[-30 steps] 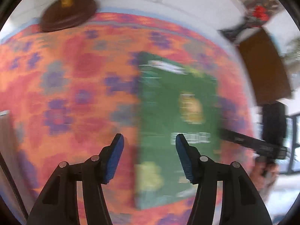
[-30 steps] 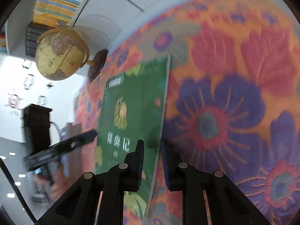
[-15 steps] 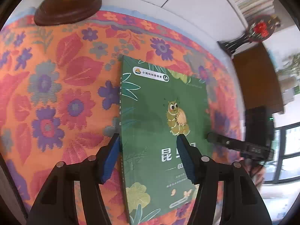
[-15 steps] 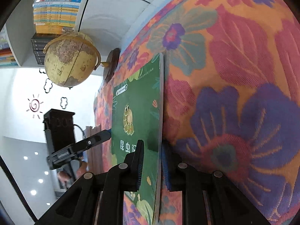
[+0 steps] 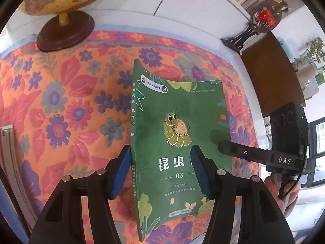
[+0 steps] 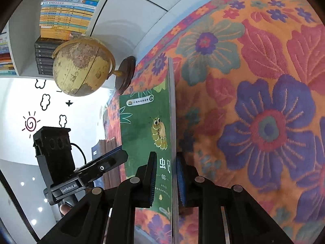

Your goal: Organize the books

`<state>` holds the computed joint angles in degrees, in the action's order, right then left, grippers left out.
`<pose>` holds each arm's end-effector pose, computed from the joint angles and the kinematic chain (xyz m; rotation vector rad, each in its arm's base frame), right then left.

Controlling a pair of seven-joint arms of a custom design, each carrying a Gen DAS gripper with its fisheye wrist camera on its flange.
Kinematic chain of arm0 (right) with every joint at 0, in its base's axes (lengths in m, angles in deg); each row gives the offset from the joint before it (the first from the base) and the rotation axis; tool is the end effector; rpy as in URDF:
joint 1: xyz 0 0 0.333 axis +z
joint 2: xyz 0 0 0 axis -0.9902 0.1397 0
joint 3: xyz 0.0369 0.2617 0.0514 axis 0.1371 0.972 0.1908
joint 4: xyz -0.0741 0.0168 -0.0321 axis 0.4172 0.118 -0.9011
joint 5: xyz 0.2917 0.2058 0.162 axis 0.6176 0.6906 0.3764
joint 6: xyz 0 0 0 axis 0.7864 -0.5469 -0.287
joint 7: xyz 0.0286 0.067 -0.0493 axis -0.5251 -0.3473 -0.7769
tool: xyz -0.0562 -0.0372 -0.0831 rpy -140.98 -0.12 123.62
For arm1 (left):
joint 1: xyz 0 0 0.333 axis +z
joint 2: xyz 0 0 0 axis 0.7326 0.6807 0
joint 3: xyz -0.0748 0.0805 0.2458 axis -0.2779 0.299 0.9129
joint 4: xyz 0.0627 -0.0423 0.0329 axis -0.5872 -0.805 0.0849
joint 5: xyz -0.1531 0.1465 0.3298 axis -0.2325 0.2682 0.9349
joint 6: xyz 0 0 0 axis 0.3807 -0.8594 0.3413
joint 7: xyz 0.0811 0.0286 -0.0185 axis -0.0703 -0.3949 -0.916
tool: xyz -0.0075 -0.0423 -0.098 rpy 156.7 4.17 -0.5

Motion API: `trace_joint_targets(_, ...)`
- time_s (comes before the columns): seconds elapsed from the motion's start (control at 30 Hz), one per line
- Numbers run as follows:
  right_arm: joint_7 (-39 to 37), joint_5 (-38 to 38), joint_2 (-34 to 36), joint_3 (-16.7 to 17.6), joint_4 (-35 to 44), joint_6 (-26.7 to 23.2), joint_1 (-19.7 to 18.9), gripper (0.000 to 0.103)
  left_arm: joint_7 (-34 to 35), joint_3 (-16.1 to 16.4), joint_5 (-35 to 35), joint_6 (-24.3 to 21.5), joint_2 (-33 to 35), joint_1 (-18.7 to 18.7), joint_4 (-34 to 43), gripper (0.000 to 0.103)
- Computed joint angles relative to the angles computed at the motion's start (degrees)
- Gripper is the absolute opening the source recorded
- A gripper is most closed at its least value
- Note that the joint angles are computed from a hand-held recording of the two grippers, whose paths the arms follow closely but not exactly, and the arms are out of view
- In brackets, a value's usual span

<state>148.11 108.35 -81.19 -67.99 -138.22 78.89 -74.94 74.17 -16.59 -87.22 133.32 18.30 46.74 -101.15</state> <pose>0.5633 0.1100 0.5379 -1.6272 1.7434 0.6376 0.5562 -0.0775 0.5594 2.0223 -2.1116 0.7551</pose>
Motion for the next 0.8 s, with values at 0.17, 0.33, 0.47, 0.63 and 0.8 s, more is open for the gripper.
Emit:
trace_joint_targets(0.17, 2.85, -1.02, -1.63, 0.35, 0.64, -0.37, 0.63, 0.02, 0.65, 0.55, -0.54, -0.31, -2.46, 0.17, -0.46, 0.056)
trace_joint_targets(0.33, 7.78, -2.2, -2.23, 1.14, 2.39, -0.68, 2.19, 0.02, 0.35, 1.13, 0.62, 0.0, -5.2, 0.29, -1.26, 0.056)
trace_joint_targets(0.47, 8.59, -2.71, -3.13, 1.54, 3.03, -0.54, 3.47, 0.02, 0.6, 2.03, 1.5, 0.03, -7.66, 0.61, -2.14, 0.056)
trace_joint_targets(0.63, 10.15, -2.93, -3.07, 2.37, 5.37, -0.47, 5.4, 0.02, 0.92, 3.73, 1.81, -0.35, -10.8, 1.43, -3.52, 0.056)
trace_joint_targets(0.8, 11.97, -4.82, -1.72, 3.96, 9.42, -0.57, 7.7, 0.021, 1.55, 5.37, 2.64, -0.81, -13.68, 2.7, -4.56, 0.056)
